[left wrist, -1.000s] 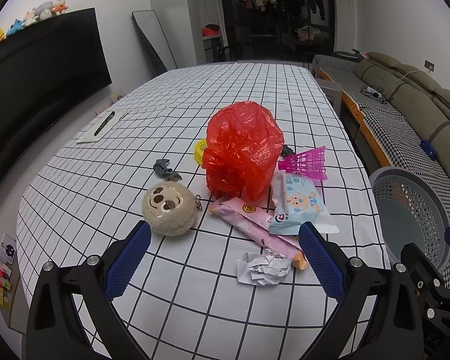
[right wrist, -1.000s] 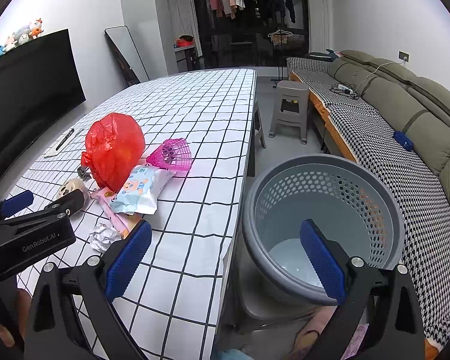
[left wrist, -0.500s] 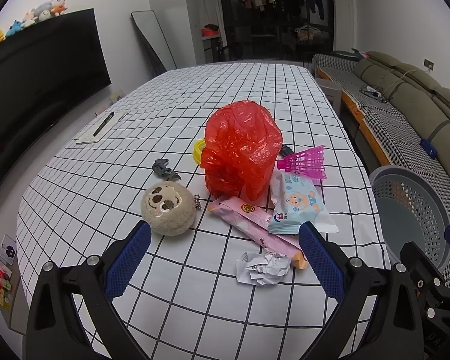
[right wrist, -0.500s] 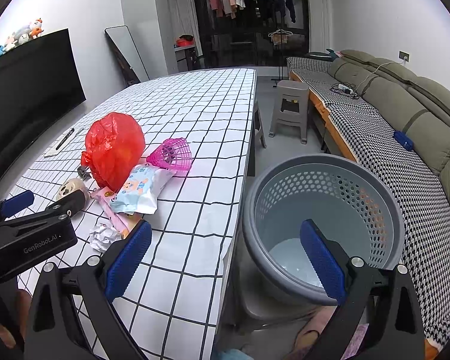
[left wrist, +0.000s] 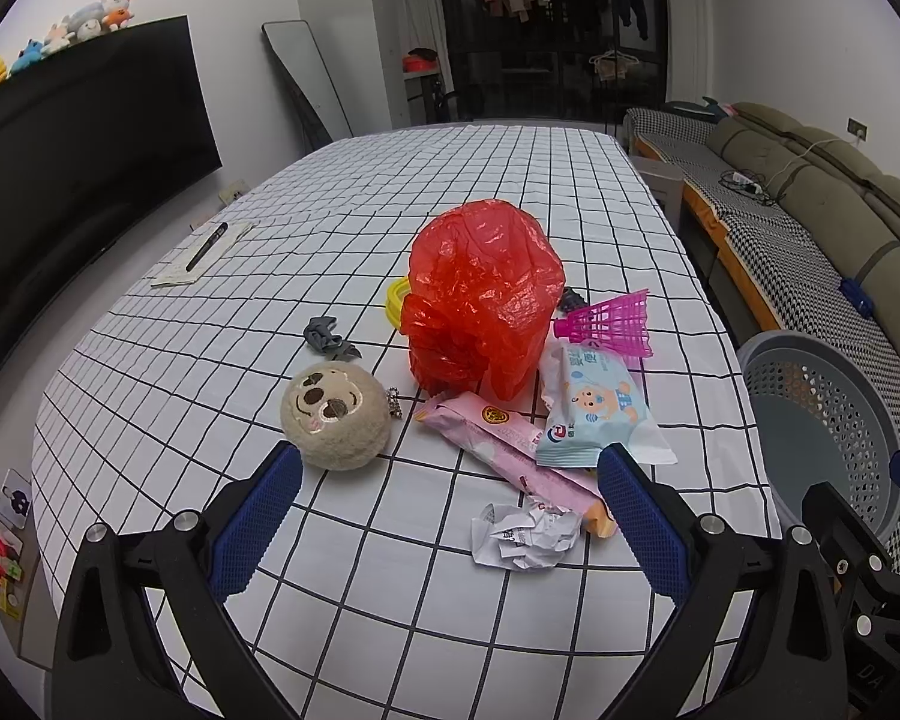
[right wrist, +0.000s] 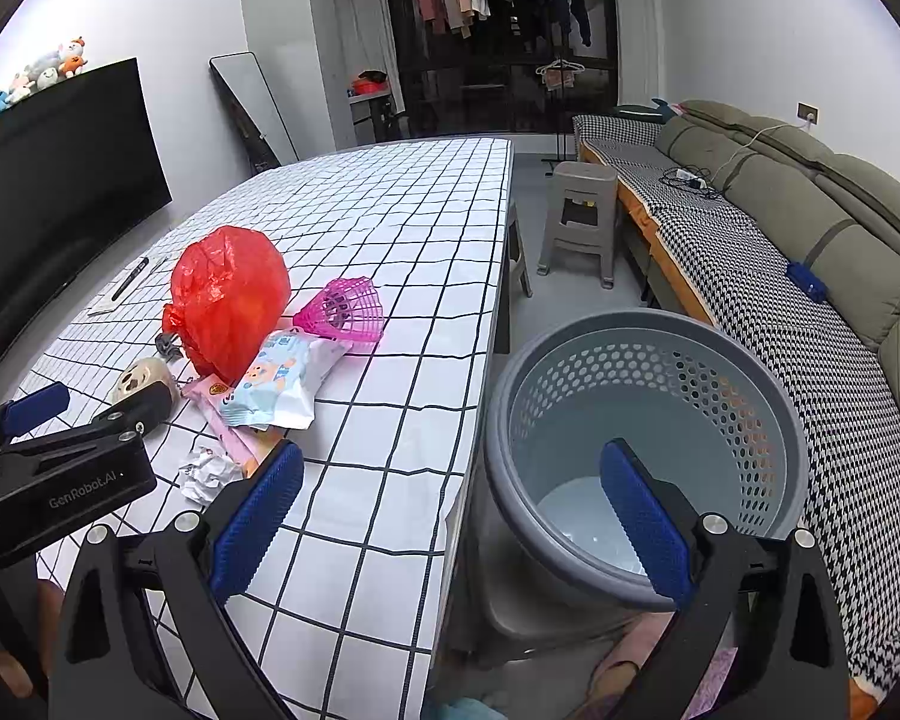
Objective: Collect trash
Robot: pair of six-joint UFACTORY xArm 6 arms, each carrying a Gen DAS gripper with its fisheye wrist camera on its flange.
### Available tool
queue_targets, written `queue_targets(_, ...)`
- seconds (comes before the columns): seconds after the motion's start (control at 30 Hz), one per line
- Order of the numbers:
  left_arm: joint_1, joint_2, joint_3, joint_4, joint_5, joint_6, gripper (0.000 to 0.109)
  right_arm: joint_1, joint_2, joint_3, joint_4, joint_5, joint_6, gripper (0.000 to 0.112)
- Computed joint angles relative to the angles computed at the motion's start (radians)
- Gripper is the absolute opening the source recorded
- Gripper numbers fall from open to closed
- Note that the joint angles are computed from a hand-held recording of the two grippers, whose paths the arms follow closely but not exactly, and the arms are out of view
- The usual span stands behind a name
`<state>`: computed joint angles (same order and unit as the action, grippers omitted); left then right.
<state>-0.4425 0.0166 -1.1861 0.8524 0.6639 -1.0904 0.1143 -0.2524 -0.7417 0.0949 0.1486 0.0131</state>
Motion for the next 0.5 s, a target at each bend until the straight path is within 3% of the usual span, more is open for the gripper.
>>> queue_targets(0.5,-0.001,-0.003,0.003,0.005,-0.001,-0.005,0.097,0.001,0.005,-0.001,0.004,-0.001,-0.004,0.095)
